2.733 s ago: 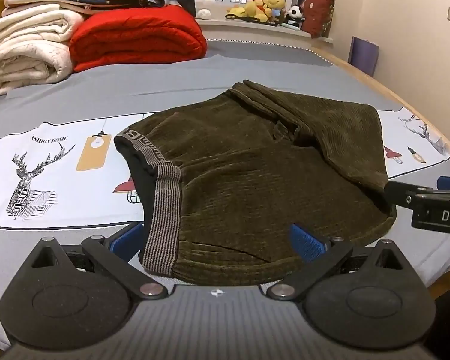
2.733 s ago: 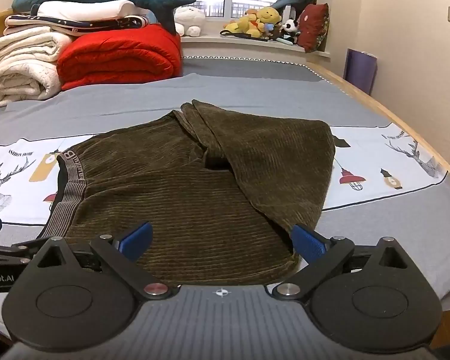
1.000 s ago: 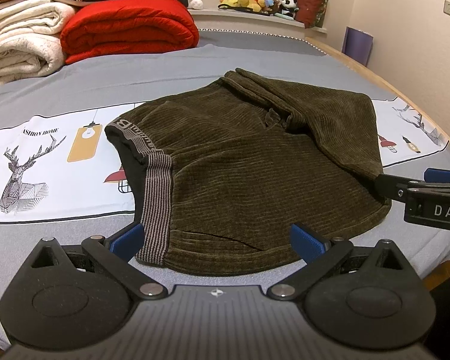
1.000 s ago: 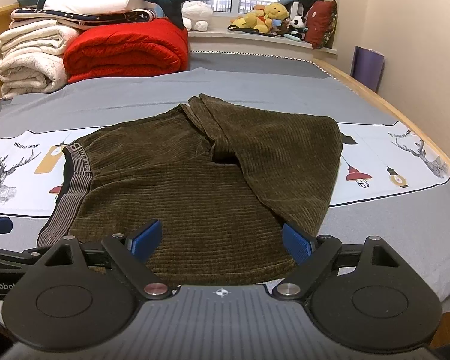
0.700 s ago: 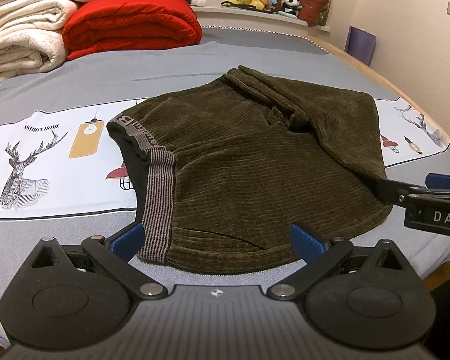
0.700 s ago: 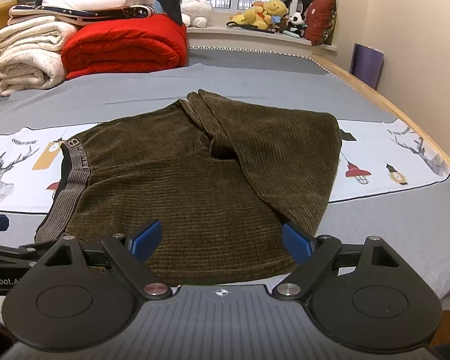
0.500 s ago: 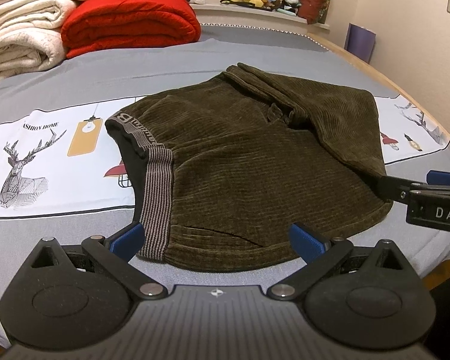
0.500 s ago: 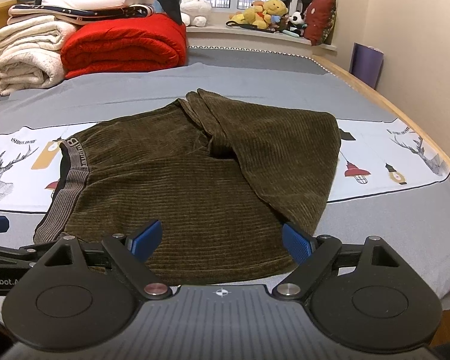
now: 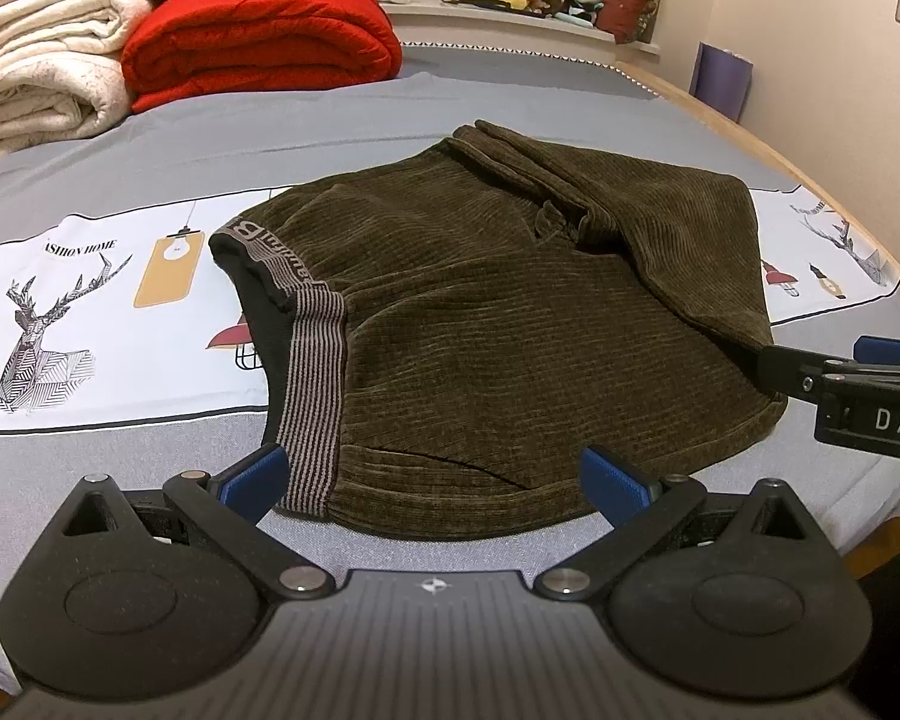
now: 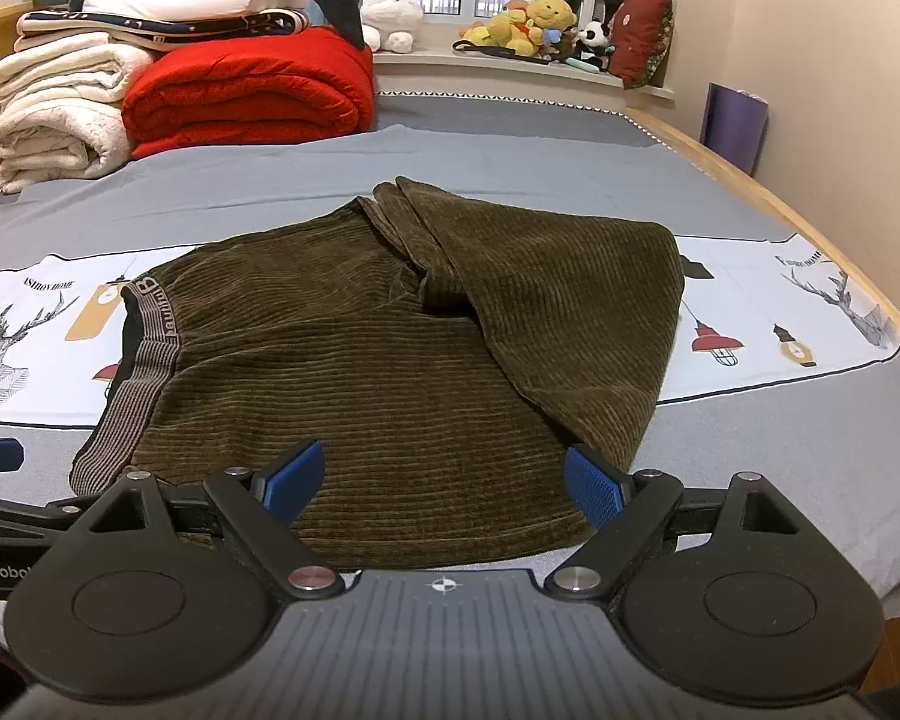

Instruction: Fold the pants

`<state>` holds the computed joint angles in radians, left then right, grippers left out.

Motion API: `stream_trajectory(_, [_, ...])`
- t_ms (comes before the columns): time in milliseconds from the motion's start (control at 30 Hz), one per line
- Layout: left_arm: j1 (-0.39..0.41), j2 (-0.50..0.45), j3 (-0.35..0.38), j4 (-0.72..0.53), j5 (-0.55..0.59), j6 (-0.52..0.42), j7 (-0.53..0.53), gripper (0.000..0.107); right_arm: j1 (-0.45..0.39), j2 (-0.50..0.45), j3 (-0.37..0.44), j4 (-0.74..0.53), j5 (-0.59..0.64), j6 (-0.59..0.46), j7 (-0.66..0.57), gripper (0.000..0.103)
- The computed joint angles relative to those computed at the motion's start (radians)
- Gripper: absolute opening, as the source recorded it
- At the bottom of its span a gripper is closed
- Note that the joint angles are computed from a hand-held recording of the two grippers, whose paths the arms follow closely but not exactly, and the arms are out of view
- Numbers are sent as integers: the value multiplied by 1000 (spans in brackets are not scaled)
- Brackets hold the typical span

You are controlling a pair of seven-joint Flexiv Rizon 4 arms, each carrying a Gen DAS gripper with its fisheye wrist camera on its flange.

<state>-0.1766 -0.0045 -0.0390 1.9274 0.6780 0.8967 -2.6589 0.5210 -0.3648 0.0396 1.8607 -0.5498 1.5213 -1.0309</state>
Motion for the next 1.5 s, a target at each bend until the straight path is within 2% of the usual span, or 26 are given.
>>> stream_trajectory(167, [2, 1, 2, 2, -4, 9, -3, 103, 1, 0, -1, 0, 0, -1, 0, 88])
stream_trajectory(233, [7, 10, 9, 20, -20, 49, 4, 103, 0, -1, 0, 0, 1, 3, -1, 87])
stream_trajectory(300, [18, 33, 17, 37, -57, 59, 33, 100, -7, -2, 9, -1, 9, 10, -9, 77])
stream_trajectory(367, [38, 47, 35, 61, -151, 102, 161, 68, -14, -2, 21, -2, 24, 16, -17, 58])
stream_trajectory(400, [50, 51, 53, 82, -250, 139, 288, 37, -25, -4, 38, -5, 39, 15, -28, 53])
stream_trajectory(433, [62, 54, 66, 99, -334, 167, 397, 21, -39, -7, 61, -11, 56, 11, -47, 49])
stream_trajectory(467, [76, 57, 75, 111, -386, 191, 480, 17, -49, -9, 78, -14, 68, 12, -67, 48])
stream_trajectory(567, [132, 52, 91, 118, -384, 248, 616, 17, -47, -8, 85, -13, 81, 21, -103, 48])
stream_trajectory(600, [151, 41, 103, 134, -405, 293, 652, 20, -51, -8, 93, -15, 89, 20, -117, 48])
stream_trajectory(633, [171, 27, 113, 154, -411, 346, 664, 31, -56, -9, 103, -18, 99, 16, -131, 48])
stream_trajectory(667, [189, 15, 118, 157, -366, 367, 626, 38, -54, -10, 104, -20, 104, 12, -139, 48])
stream_trajectory(700, [205, 0, 119, 135, -311, 322, 563, 50, -49, -11, 99, -23, 107, 7, -142, 49])
stream_trajectory(733, [215, -22, 118, 103, -321, 249, 529, 51, -42, -13, 92, -25, 107, 0, -140, 49])
stream_trajectory(767, [227, -37, 118, 100, -394, 240, 531, 53, -36, -15, 86, -29, 109, -11, -137, 49])
stream_trajectory(833, [246, -65, 119, 156, -616, 348, 621, 79, -33, -20, 85, -38, 118, -34, -133, 49])
stream_trajectory(900, [248, -88, 117, 149, -694, 315, 652, 82, -28, -27, 81, -49, 123, -51, -121, 49])
stream_trajectory(1033, [247, -129, 112, 116, -790, 199, 694, 82, -11, -36, 66, -62, 113, -74, -100, 50])
stream_trajectory(1100, [241, -150, 106, 96, -799, 161, 728, 82, -5, -41, 63, -67, 106, -85, -91, 50])
stream_trajectory(1167, [224, -176, 110, 66, -756, 133, 735, 80, 4, -44, 61, -72, 98, -94, -80, 51])
stream_trajectory(1200, [215, -187, 115, 48, -723, 107, 740, 73, 5, -46, 64, -75, 97, -99, -78, 51])
stream_trajectory(1233, [209, -197, 115, 37, -704, 88, 756, 58, 5, -49, 68, -80, 97, -104, -80, 51])
stream_trajectory(1367, [197, -204, 115, 45, -696, 116, 806, 47, 20, -49, 69, -83, 81, -114, -74, 51])
stream_trajectory(1433, [195, -194, 123, 58, -696, 130, 805, 31, 30, -48, 65, -82, 71, -113, -64, 51])
stream_trajectory(1500, [204, -176, 119, 87, -734, 164, 827, 25, 38, -47, 62, -84, 63, -112, -53, 51])
